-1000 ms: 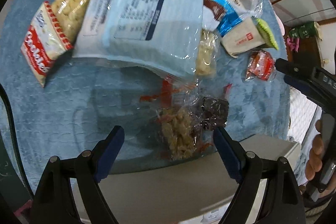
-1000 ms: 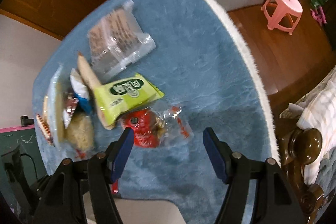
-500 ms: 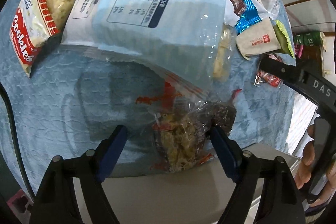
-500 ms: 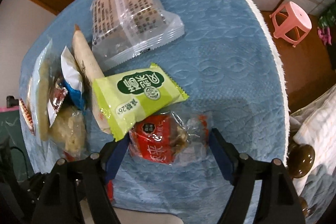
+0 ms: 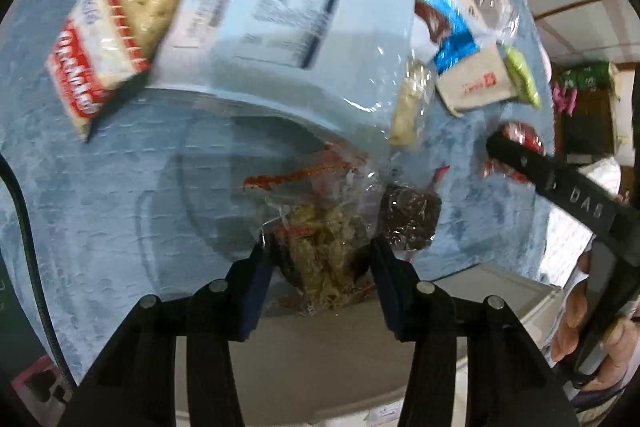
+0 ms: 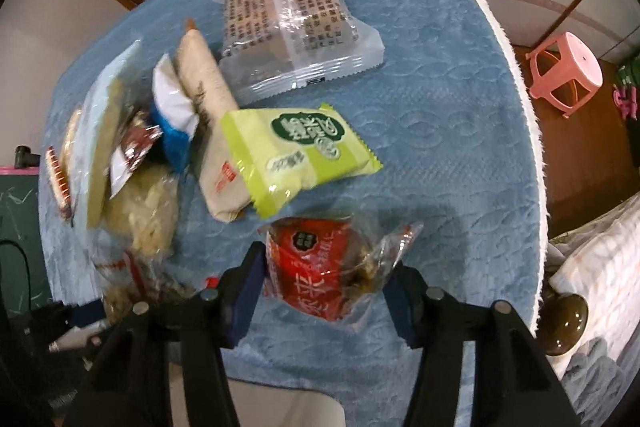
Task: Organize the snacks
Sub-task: 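Carry both bags into the white tray and open both grippers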
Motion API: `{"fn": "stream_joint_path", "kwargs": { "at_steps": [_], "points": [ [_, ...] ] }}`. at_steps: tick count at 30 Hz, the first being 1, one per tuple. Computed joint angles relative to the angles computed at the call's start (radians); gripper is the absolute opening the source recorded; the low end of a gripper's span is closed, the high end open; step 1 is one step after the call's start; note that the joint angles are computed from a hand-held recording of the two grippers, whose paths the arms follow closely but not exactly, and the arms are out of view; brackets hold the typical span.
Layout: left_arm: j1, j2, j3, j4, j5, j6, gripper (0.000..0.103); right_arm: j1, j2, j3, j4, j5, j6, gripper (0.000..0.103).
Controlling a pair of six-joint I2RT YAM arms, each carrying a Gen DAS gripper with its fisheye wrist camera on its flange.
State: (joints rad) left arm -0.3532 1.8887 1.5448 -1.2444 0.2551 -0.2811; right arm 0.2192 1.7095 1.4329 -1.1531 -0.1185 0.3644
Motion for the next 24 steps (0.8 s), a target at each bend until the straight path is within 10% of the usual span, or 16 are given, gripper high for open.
{"fn": "stream_joint_path", "kwargs": {
  "at_steps": [24],
  "points": [
    [0.019,-0.626,0.173,-0.291,-0.124,-0.017,0.047,0.177,-0.545,0.252,-0.273,-0.035,0.141,0.057]
  ]
}}
